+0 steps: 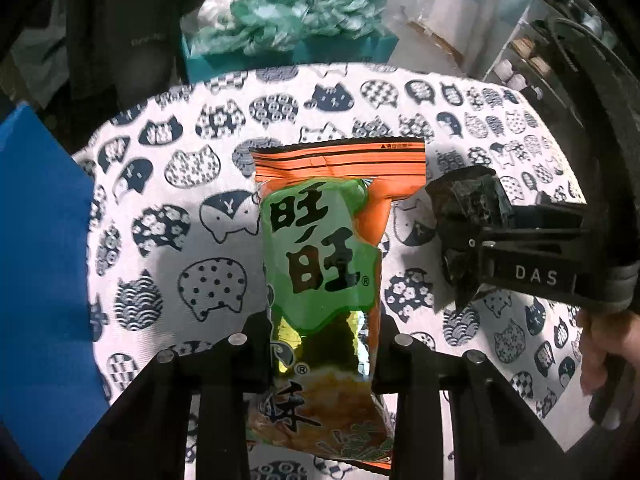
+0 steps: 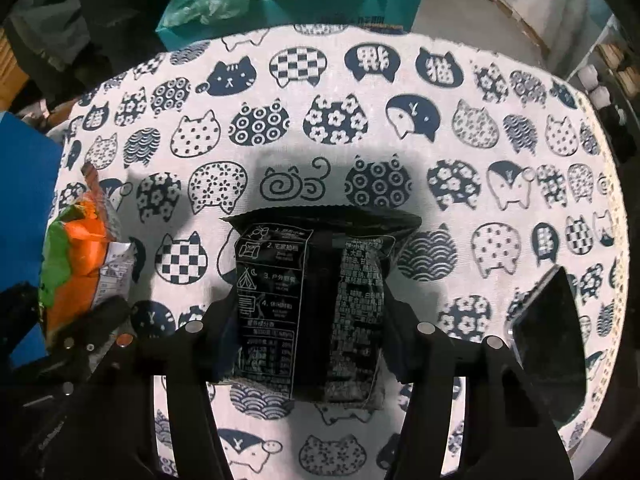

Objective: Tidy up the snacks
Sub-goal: 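Carry the orange-green bag and black bag over the box and release them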

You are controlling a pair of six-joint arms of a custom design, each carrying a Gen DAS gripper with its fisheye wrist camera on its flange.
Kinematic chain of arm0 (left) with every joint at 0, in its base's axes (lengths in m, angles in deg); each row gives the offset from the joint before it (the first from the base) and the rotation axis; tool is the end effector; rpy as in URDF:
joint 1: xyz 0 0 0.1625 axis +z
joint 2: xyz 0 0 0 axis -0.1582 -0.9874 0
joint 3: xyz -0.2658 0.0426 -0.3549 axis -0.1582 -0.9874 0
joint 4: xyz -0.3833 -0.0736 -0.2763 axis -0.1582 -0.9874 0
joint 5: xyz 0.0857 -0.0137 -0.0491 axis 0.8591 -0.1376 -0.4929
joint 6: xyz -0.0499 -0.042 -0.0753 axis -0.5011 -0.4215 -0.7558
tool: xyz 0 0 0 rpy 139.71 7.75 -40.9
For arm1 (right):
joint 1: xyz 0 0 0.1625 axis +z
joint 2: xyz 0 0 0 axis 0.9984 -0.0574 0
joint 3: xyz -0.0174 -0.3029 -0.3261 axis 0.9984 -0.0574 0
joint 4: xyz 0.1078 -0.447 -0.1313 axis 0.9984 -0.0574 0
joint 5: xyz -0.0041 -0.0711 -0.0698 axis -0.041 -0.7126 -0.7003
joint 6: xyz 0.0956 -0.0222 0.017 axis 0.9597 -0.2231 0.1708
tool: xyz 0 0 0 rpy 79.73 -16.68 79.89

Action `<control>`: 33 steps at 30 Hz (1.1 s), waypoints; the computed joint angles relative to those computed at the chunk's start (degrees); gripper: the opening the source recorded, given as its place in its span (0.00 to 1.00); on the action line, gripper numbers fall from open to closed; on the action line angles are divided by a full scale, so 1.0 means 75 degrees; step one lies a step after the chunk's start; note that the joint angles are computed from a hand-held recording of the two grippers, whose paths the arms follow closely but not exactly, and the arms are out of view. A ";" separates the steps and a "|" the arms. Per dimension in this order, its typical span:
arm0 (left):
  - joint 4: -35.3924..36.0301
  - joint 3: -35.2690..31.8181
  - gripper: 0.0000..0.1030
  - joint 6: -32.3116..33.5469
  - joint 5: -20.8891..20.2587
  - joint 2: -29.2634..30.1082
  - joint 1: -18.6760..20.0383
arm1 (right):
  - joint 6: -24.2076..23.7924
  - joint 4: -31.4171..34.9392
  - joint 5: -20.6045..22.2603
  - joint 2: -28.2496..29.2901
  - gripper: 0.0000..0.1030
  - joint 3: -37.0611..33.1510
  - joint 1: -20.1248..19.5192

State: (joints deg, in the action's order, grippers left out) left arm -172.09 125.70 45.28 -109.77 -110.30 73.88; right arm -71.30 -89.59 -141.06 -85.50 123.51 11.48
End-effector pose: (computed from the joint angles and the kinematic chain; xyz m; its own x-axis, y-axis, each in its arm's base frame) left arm -0.0881 -0.6517 0.1098 -0.7683 0.1362 -0.6255 0.3228 0.9262 -0.1948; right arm 0.1753 -0.7058 -0.0013 -0.7639 -0.2035 0.6124 -0.2734 0.9616 -0.0216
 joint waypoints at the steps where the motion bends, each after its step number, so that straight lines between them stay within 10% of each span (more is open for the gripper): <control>1: -0.0038 0.0048 0.32 0.0029 0.0037 -0.0059 -0.0048 | -0.0044 -0.0034 -0.0015 -0.0046 0.56 0.0029 0.0031; 33: -0.0019 0.1708 0.32 -0.0170 0.1780 -0.2994 -0.1421 | -0.1281 -0.0749 0.1229 -0.0816 0.56 0.0433 0.1576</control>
